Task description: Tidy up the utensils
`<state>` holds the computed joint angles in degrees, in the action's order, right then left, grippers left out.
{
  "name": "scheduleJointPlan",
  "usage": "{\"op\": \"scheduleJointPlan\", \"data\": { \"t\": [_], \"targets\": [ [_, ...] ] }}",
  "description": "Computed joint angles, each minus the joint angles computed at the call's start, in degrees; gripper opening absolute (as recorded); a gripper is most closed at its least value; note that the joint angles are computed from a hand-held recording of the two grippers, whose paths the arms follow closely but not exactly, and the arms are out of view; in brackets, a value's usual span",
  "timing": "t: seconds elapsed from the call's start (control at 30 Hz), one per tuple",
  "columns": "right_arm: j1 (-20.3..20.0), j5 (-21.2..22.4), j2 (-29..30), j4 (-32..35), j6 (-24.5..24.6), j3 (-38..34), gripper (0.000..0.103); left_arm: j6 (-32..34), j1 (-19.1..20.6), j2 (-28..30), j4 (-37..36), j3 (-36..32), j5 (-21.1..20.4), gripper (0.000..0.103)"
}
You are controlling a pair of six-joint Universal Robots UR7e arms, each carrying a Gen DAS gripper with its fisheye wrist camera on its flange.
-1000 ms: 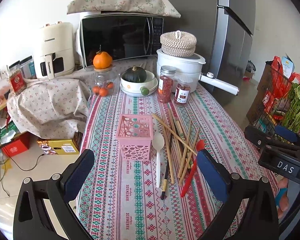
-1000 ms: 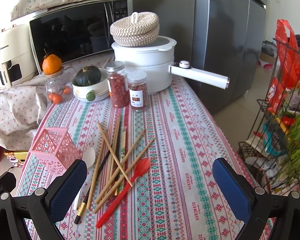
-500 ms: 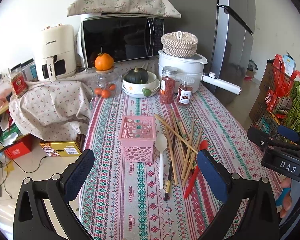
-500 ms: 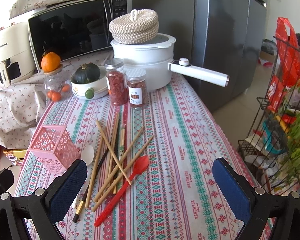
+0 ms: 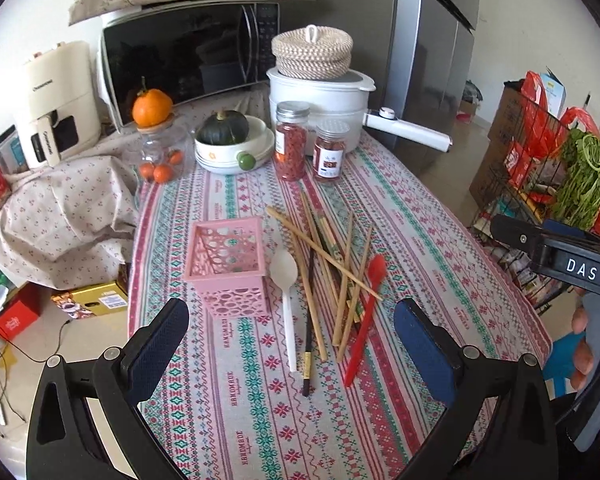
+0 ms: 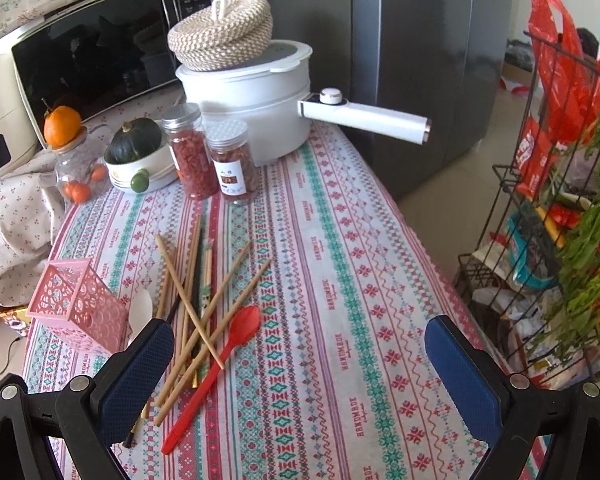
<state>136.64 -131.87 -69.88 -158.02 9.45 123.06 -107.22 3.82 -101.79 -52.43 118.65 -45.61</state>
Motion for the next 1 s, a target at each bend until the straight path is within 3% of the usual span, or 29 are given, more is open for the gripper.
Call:
{"op": "scheduleJointPlan", "data": {
  "t": [0.17, 0.27, 0.47, 0.53, 0.63, 0.73, 0.83, 1.0],
  "targets": [
    [-3.0, 4.5, -1.5, 5.6, 3.3, -1.9, 0.103, 7.4, 4.8, 1.9, -6.6, -1.6, 1.8, 0.103],
    [-4.5, 5.7, -1.5, 6.6, 4.0, -2.8, 0.103, 13.6, 8.9, 2.8, -13.4, -1.9, 1.5, 0.098],
    [-9.7, 12.6, -1.9, 7.0, 4.0, -2.1, 0.085, 28.2, 19.9, 7.1, -30.3, -1.3, -0.7, 0.059],
    [-11.7, 14.3, -1.7, 7.5, 4.0, -1.7, 0.076, 33.6, 24.3, 9.4, -36.4, -1.1, -1.5, 0.042],
    [-14.9, 17.2, -1.3, 9.0, 4.2, -1.7, 0.067, 40.5, 30.3, 12.4, -45.7, -0.5, -2.7, 0.029],
    [-16.7, 16.7, -0.4, 10.9, 4.2, -2.2, 0.061, 45.0, 34.7, 16.0, -51.0, -1.2, -2.4, 0.025],
    [-17.8, 17.8, -0.4, 11.1, 3.2, -2.3, 0.06, 48.4, 38.2, 19.5, -54.6, -2.6, -2.2, 0.024],
    [-18.5, 17.8, -0.2, 10.6, 1.9, -2.5, 0.06, 50.4, 42.2, 24.0, -55.0, -5.2, -2.5, 0.022]
  ]
}}
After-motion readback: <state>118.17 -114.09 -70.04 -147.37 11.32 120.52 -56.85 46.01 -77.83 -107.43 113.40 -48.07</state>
